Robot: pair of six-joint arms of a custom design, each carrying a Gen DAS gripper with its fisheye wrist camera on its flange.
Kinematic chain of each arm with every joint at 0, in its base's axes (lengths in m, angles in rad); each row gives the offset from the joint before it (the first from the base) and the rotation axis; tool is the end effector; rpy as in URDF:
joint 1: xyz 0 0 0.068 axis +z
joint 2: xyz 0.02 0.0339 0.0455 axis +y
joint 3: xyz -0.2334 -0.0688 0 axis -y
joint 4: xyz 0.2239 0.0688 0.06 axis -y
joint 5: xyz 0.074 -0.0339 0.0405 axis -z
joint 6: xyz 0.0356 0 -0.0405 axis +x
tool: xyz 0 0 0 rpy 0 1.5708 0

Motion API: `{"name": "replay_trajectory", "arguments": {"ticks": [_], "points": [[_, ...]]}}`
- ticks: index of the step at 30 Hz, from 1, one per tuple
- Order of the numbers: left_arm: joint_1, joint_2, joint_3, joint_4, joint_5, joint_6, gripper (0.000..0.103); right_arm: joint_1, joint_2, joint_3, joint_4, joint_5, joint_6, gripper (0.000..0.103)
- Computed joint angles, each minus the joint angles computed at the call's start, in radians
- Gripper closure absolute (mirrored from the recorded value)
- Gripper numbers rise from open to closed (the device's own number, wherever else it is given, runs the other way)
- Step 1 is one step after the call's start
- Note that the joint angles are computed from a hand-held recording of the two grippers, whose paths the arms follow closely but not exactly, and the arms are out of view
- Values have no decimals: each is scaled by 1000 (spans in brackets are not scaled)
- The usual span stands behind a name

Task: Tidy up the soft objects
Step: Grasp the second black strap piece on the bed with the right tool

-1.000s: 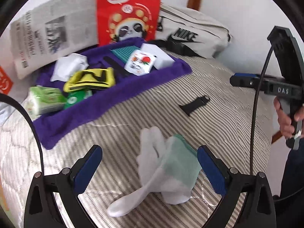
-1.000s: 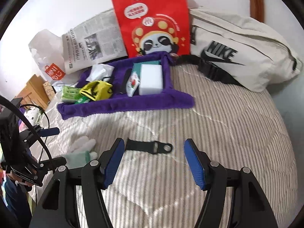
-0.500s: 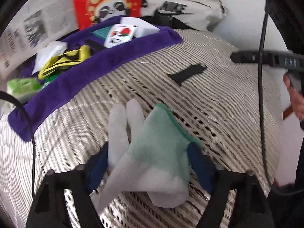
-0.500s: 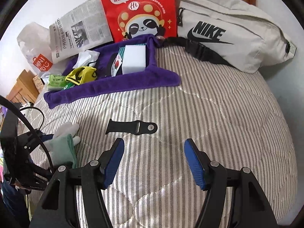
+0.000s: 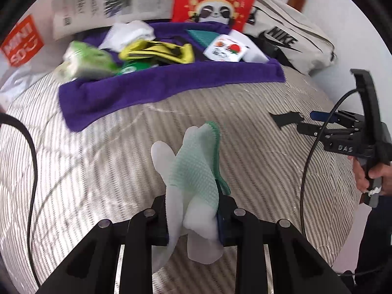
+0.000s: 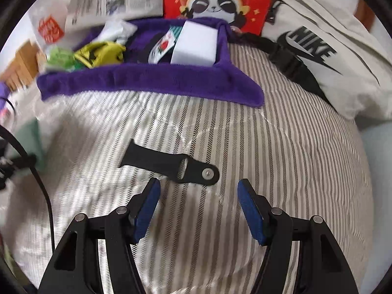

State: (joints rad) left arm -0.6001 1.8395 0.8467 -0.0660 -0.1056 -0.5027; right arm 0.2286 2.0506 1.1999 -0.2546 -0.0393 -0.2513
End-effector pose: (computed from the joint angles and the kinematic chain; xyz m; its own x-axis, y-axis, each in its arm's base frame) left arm 0.2564 -0.1709 0.0884 -0.8805 0.0220 -0.4736 0.1081 0.9819 -0.1555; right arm 0.3597 0.0851 0.0939 -0.7824 -0.4372 -0.4435 -0.4524 0.8884 -0.0776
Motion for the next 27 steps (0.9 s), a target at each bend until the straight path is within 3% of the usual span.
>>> {"name": "replay_trajectory", "arguments": {"ticks": [6,13,17,19,24,27], "points": [[47,-29,-73,80,23,-32,75,14,60,90,-21,-40,-59,37],[25,1,-52,103,-30,-35,74,16,141,216,-66,-95,-87,35],[23,5,-47,101,-34,-35,74,17,128,207,-78,-126,-88,67],[24,11,-46,111,-30,-32,73,22,103,180,-88,-123,-92,76],[30,8,-58,131,-22,-39,73,22,68,168,-181,-169,-34,81],[27,5,-62,132,-29,-37,73,46,44,122,-139,-136,-41,80]]}}
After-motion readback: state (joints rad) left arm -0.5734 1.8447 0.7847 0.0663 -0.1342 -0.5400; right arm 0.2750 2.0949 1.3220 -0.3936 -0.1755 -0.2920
